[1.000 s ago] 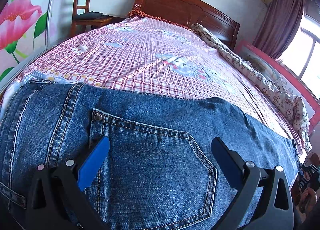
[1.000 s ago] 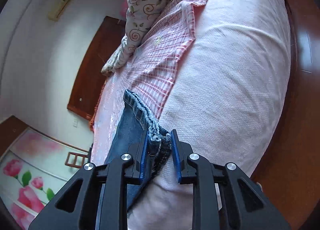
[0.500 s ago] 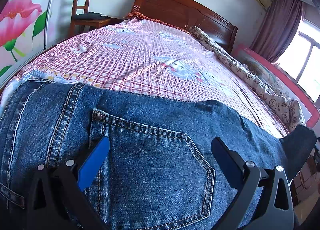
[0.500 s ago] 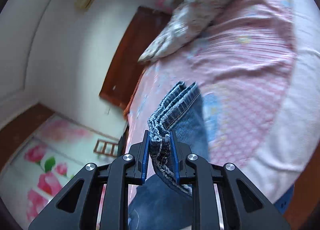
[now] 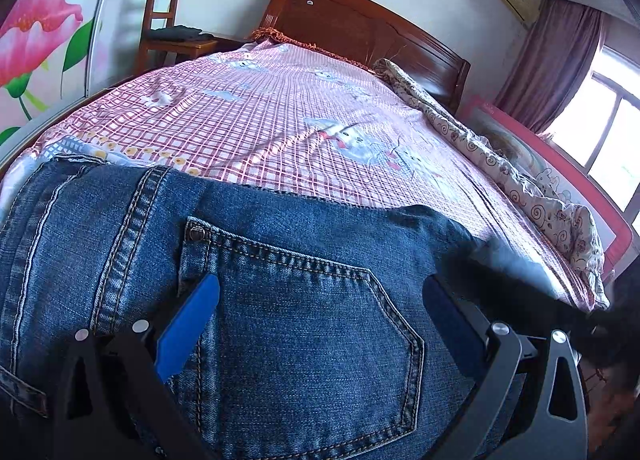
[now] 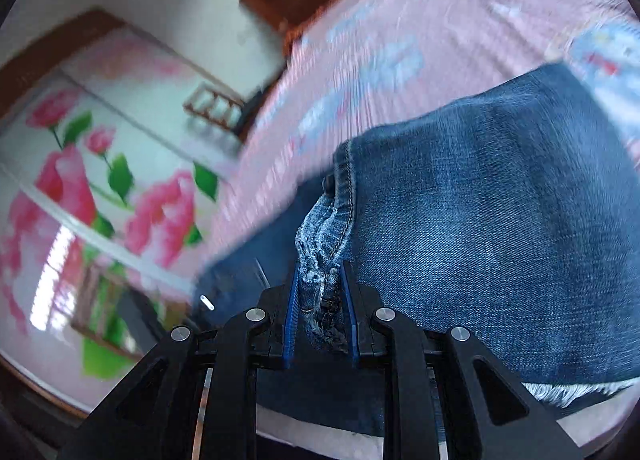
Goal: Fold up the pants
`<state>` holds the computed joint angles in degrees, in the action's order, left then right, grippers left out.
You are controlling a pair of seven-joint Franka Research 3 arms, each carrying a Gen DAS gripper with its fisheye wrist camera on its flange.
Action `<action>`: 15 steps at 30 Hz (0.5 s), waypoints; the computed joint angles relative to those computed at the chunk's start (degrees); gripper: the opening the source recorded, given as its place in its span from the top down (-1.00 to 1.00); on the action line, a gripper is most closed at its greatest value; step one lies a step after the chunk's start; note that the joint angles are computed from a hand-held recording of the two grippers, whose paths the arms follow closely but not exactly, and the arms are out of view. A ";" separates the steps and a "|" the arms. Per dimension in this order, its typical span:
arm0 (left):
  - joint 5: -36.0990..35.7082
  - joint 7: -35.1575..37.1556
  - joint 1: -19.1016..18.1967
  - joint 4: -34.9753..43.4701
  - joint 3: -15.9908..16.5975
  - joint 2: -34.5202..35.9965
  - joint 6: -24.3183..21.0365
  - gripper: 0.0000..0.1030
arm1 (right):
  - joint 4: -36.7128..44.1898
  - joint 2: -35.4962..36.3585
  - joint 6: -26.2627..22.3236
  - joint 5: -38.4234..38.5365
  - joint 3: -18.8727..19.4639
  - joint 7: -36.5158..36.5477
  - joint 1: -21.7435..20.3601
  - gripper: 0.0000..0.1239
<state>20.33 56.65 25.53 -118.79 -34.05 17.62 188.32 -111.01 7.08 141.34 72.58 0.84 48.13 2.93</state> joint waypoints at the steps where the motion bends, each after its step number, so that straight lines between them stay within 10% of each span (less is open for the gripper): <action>1: 0.04 0.01 0.23 -0.02 -0.20 0.03 0.01 -0.96 | -0.48 0.74 1.42 -2.62 0.34 0.89 0.85 0.69; 9: 0.51 -0.42 0.43 0.01 -0.27 0.25 0.51 -0.96 | -2.55 -3.45 1.23 -4.59 0.34 -6.51 1.57 0.68; 12: 1.22 -0.92 1.08 -0.13 -0.78 0.25 0.63 -0.96 | -0.62 0.12 -1.60 -14.05 -1.56 -2.26 3.86 0.36; 15: 1.88 -1.13 2.64 -0.21 -2.28 0.44 0.57 -0.96 | -1.90 -2.06 -5.99 -7.33 -0.37 -5.39 0.29 0.34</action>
